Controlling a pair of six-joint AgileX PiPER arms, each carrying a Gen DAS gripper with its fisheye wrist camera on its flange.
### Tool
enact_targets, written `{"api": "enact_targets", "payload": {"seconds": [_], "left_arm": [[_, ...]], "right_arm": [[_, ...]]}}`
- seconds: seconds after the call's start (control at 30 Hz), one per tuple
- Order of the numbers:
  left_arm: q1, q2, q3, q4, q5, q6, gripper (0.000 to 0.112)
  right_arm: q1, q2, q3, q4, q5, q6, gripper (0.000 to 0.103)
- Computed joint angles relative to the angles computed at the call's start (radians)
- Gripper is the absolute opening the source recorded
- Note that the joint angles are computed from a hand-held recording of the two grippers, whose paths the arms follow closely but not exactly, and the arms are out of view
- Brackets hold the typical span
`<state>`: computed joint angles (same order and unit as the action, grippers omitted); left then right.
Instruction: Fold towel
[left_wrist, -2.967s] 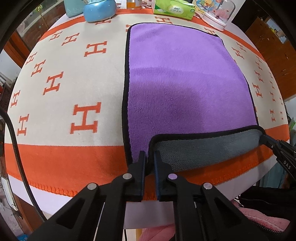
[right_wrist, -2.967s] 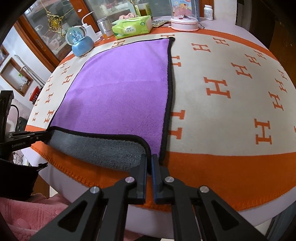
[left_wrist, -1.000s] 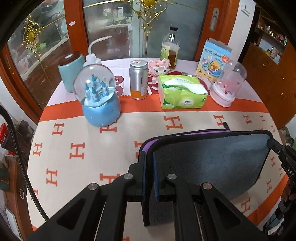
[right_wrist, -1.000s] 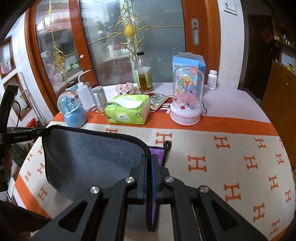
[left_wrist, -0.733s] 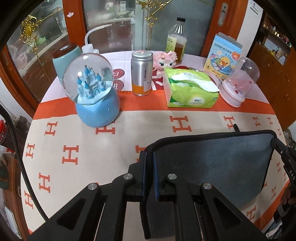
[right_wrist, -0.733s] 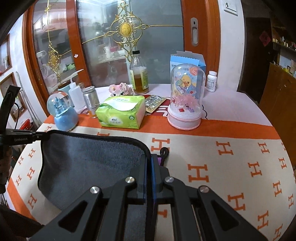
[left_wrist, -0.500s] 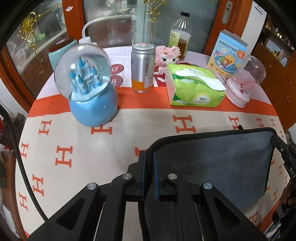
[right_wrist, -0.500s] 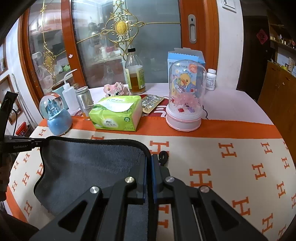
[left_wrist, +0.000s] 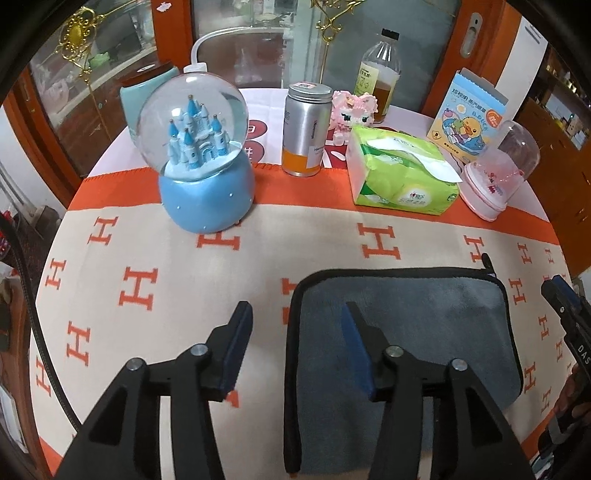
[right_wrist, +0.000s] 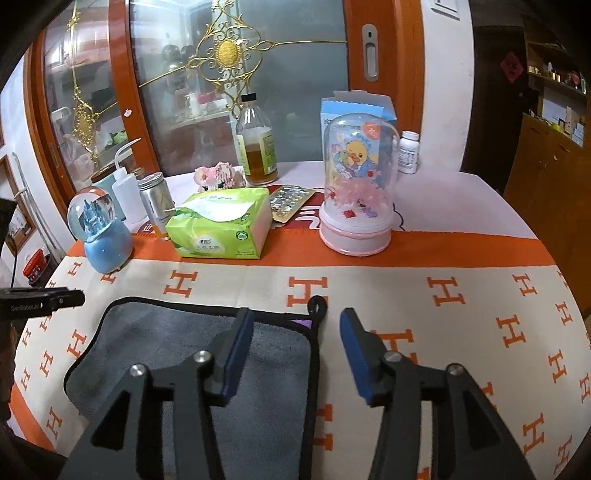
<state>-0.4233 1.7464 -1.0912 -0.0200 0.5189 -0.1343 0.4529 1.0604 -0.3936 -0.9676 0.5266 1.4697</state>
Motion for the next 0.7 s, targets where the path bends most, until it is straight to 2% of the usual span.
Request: {"api": "enact_targets", "payload": {"seconds": [0.1, 0.3, 0.37, 0.4, 0.53, 0.63, 0.7], "left_arm": [[-0.019, -0.038, 0.035, 0.079, -0.002, -0.072, 0.059], [-0.029, -0.135, 0.107, 0.097, 0.026, -0.099, 0.065], [-0.031, -0.173, 0.134, 0.091, 0.036, -0.1, 0.069], [-0.03, -0.191, 0.148, 0.085, 0.038, -0.095, 0.074], [-0.047, -0.275, 0.205, 0.104, 0.053, -0.139, 0.087], [-0.074, -0.328, 0.239, 0.148, 0.077, -0.197, 0.088], [-0.089, -0.37, 0.268, 0.161, 0.093, -0.217, 0.089]], "right_arm": [[0.033, -0.038, 0.002, 0.043, 0.054, -0.012, 0.066], [0.163, -0.113, 0.009, 0.119, 0.192, 0.007, 0.067], [0.216, -0.134, 0.01, 0.14, 0.239, 0.028, 0.07], [0.246, -0.148, 0.012, 0.147, 0.263, 0.043, 0.071], [0.399, -0.207, 0.013, 0.178, 0.384, 0.118, 0.075], [0.573, -0.239, 0.009, 0.196, 0.512, 0.225, 0.084], [0.675, -0.249, 0.005, 0.202, 0.578, 0.295, 0.085]]}}
